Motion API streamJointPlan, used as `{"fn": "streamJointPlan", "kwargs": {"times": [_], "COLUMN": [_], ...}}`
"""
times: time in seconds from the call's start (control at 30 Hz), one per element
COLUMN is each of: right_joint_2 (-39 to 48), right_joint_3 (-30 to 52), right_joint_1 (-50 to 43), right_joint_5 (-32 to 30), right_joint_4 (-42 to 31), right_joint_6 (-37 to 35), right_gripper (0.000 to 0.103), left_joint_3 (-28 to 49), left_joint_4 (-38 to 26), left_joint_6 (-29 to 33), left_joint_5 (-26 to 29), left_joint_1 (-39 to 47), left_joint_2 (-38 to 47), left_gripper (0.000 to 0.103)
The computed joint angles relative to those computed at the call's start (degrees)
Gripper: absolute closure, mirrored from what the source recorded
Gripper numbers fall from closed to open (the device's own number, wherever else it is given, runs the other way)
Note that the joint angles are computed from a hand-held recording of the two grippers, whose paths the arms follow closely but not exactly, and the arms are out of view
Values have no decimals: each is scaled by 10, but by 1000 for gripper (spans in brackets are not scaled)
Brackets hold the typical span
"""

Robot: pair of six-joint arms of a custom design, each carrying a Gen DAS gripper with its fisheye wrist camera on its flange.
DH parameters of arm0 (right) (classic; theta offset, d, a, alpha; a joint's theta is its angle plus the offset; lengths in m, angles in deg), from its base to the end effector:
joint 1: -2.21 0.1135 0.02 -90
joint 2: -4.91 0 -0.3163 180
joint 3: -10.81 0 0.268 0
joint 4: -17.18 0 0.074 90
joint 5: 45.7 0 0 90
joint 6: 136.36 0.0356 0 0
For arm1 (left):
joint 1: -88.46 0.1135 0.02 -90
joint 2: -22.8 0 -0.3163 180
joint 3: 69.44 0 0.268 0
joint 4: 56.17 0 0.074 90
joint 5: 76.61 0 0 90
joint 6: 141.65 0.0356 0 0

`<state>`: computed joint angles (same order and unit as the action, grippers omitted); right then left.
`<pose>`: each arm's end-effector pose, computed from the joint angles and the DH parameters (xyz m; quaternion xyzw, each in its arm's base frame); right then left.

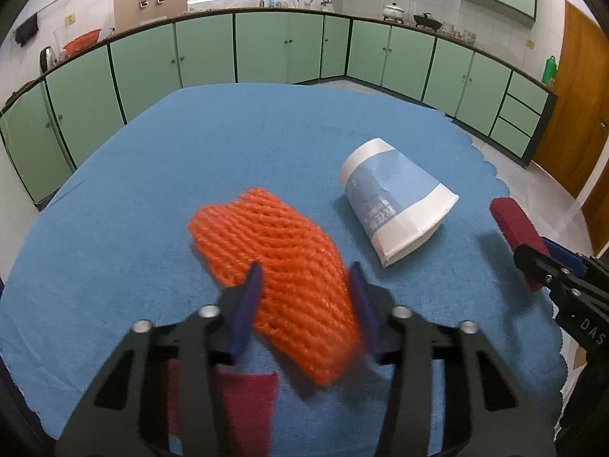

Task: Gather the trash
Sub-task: 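Grasp the orange mesh net with the left tool while the right tool grasps the red pad, then carry the orange net and red pad over the black bin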

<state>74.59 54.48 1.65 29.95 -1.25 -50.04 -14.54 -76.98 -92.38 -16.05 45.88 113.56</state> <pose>0.2286 0.0066 0.2166 -0.0732 0.9131 0.1009 0.3882 0.2321 -0.1895 0.1850 -0.0579 0.9276 -0.0025 0.3690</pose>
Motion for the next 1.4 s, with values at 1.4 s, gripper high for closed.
{"fn": "streamJointPlan", "kwargs": {"times": [1.4], "right_joint_2": [-152], "right_joint_3": [74], "right_joint_1": [-155], "right_joint_5": [-131], "right_joint_4": [-149], "right_joint_6": [-51], "right_gripper": [62], "left_joint_3": [100], "left_joint_4": [-29], "left_joint_6": [28], "left_joint_5": [-39], "left_joint_1": [-120], "left_joint_2": [-67], "left_gripper": [91]}}
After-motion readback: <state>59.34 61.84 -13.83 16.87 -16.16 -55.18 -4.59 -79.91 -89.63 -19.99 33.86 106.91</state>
